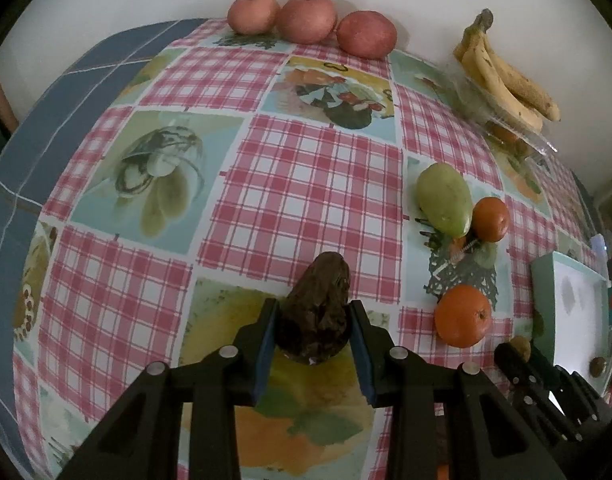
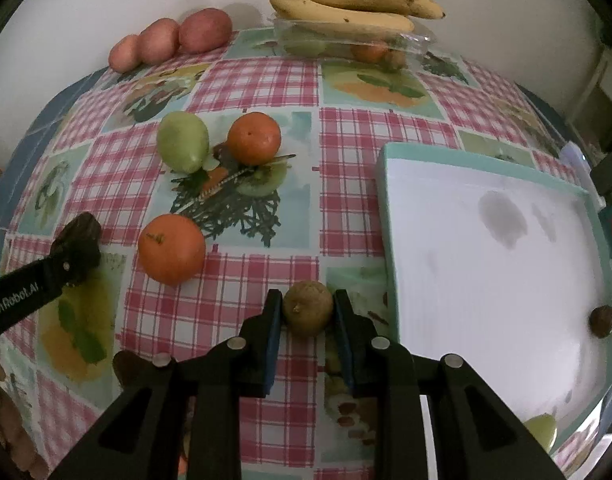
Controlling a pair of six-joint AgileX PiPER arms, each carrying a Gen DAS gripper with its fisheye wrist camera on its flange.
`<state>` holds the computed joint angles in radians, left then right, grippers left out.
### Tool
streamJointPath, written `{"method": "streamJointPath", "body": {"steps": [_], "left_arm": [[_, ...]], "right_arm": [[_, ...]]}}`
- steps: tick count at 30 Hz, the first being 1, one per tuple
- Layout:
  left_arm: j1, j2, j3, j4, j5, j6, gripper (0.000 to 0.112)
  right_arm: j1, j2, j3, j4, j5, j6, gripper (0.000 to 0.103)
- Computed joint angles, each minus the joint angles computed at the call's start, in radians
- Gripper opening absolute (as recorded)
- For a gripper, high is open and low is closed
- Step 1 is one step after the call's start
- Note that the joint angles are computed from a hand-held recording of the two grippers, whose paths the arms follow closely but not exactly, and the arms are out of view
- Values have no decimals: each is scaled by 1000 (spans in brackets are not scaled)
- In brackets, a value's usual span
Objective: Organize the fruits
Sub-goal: 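Grasp a dark avocado with the left tool while the right tool grasps a kiwi, then carry the avocado and kiwi into the white tray and open both tools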
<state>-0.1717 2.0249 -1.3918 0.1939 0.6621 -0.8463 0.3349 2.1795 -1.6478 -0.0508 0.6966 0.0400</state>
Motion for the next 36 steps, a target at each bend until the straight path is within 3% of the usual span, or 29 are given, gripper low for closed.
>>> {"method": "streamJointPath", "body": {"steps": [6,16,27,36], "left_arm": [[28,-33,37,-12,-32,-48,37],[10,-162,65,115,-25,-176,37],[-57,-213,26,170,2,-236,37],[-167,-127,-131,163,68,-181,37]], "right_arm": [[-38,13,-51,113,59,-46,26],[-130,-74,-87,241,81,-145,26],[-279,-95,-128,111,92,-120,26],[-425,-70,-171,51,104,-94,26]]}}
